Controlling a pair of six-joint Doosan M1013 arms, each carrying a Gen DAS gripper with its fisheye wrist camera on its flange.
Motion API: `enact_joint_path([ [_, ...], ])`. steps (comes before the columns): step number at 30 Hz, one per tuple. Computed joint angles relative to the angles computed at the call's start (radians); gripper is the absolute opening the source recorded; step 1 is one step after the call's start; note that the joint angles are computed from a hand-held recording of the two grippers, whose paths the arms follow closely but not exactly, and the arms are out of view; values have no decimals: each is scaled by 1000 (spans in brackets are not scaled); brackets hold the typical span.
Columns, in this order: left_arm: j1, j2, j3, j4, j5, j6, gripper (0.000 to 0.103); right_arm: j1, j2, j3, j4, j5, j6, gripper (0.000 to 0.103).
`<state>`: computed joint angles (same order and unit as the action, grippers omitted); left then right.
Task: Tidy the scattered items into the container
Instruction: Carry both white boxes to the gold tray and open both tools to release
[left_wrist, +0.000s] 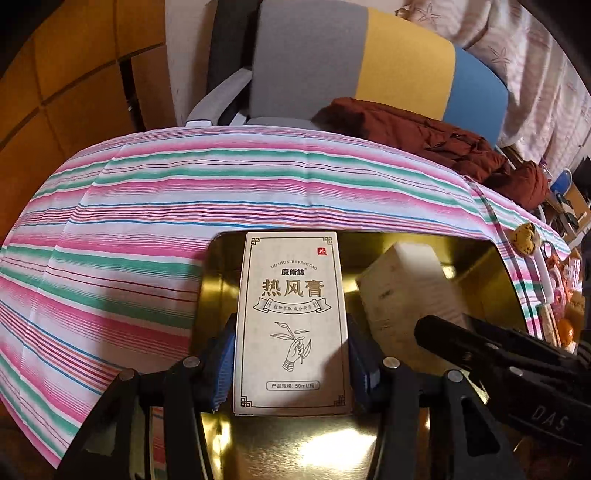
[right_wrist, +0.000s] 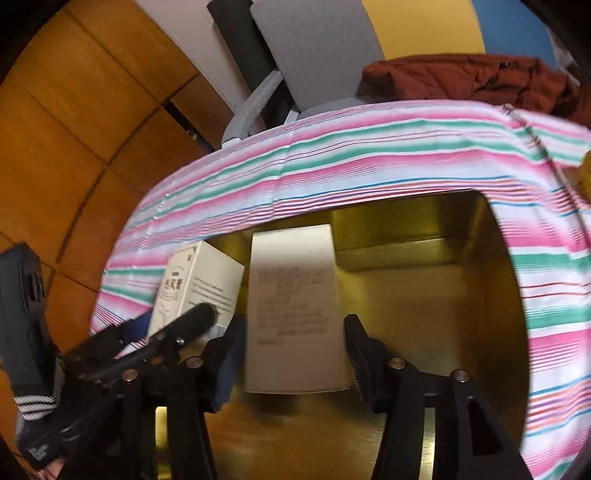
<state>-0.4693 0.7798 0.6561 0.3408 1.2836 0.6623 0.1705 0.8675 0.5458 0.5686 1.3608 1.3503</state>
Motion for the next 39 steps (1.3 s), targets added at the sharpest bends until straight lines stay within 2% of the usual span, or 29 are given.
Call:
enact_joint_path([
  [4, 0, -20, 31, 21, -37, 1, 53, -9, -21, 40, 35, -27, -28, 62],
  [8, -2, -27, 45, 16, -54, 8, 54, -19, -26, 61, 66, -16, -17, 62],
  [10, -1, -25, 44, 11, -46, 6, 54, -19, -22, 62, 77, -14, -21, 58],
  [12, 1, -37, 66, 9, -64, -18, 54, -18, -15, 52, 88, -4, -29, 49],
  [19, -3, -90, 153, 51, -118, -122, 54, -14, 11, 17, 128, 25, -34, 45],
  [27, -17, -111, 191, 81, -123, -172, 54, 3, 40, -23, 160, 50, -12, 45],
  [35, -26, -106, 181, 103, -96, -191, 52, 12, 75, -78, 192, 88, -13, 46],
  [39, -29, -107, 175, 121, -82, -212, 52, 2, 66, -55, 244, 71, -10, 47],
])
